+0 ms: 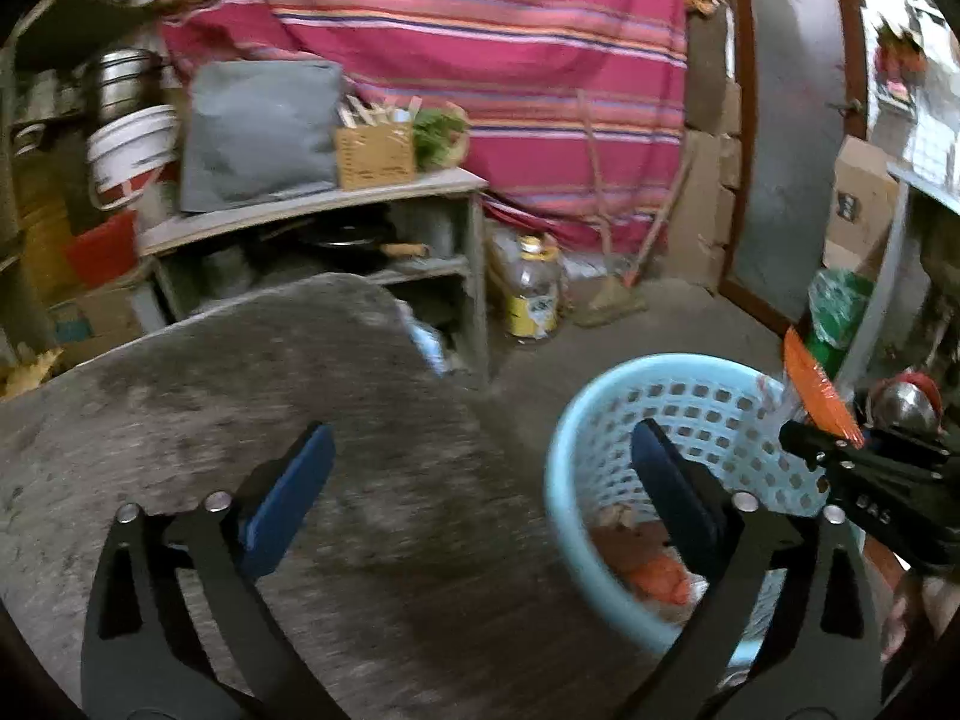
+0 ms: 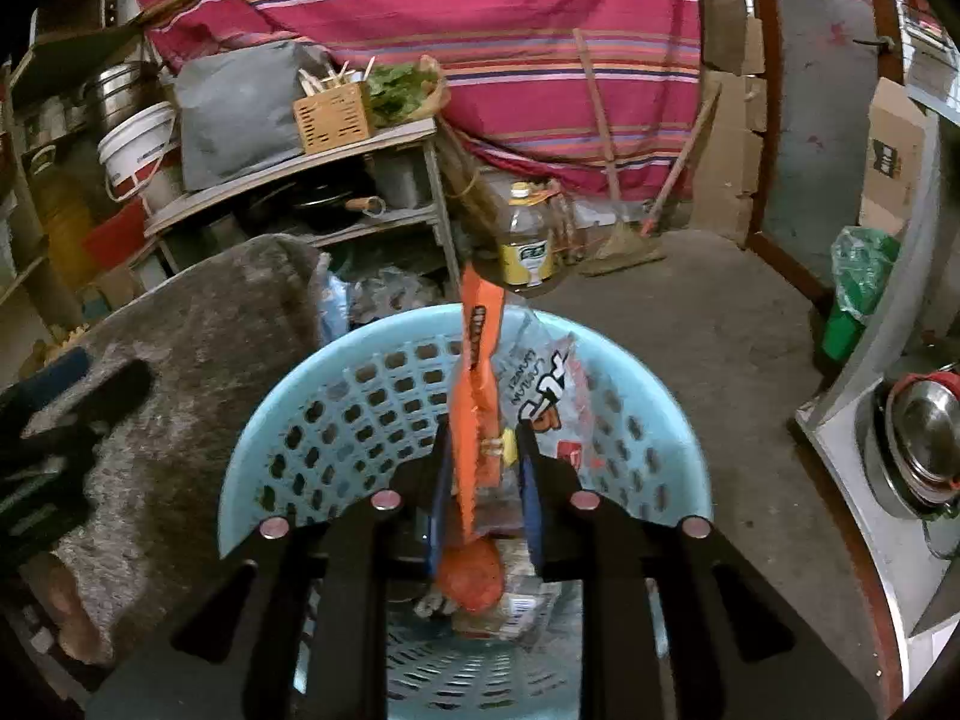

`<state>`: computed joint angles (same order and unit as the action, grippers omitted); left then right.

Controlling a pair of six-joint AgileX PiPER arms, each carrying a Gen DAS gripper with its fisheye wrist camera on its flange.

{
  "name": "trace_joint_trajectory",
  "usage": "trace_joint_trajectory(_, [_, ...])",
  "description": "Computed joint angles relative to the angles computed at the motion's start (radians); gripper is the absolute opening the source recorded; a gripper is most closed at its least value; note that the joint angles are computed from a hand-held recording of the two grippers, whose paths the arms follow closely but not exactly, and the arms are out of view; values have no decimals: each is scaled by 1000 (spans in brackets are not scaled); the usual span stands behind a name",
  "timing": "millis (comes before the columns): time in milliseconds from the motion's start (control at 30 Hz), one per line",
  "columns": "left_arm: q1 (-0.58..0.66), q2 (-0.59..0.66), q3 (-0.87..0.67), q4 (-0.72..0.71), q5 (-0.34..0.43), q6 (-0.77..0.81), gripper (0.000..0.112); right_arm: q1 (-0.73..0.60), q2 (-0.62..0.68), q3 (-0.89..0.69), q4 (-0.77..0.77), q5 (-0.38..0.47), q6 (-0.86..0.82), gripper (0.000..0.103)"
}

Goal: Collect trash
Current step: 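Open both grippers over the basket to drop the pad and bag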

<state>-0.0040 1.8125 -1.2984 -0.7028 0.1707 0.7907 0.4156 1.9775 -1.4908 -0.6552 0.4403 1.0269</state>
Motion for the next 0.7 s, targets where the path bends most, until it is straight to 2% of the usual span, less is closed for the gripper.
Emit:
trace_joint_trajectory(33, [23,-24,27,-71,-4,75,97,11,14,-19,-4,18,1,35])
trace_joint_trajectory(100, [57,-61,67,-135,-12,152,97,28,27,-34,-39,34,37,72])
trace_joint_trajectory(133, [81,-84,94,-203,-14,227,97,34,32,-39,-42,34,43,76])
trace_joint_trajectory(233, [163,-148,158,-402,6,441,98,63,50,-66,-79,93,83,83])
trace_joint_trajectory(333, [257,-204,219,-607,49,658,98,80,25,-38,-122,69,154,86])
trace_joint_trajectory(467, [394,-282,303,-763,122,846,98,156,-22,-6,-295,85,350,95])
trace_joint_trajectory(600, [518,-357,404,-925,182,1070,98,292,-56,13,-454,180,507,96])
trace_joint_trajectory(700, [627,-404,479,-995,257,1179,98,376,-77,45,-530,210,600,98])
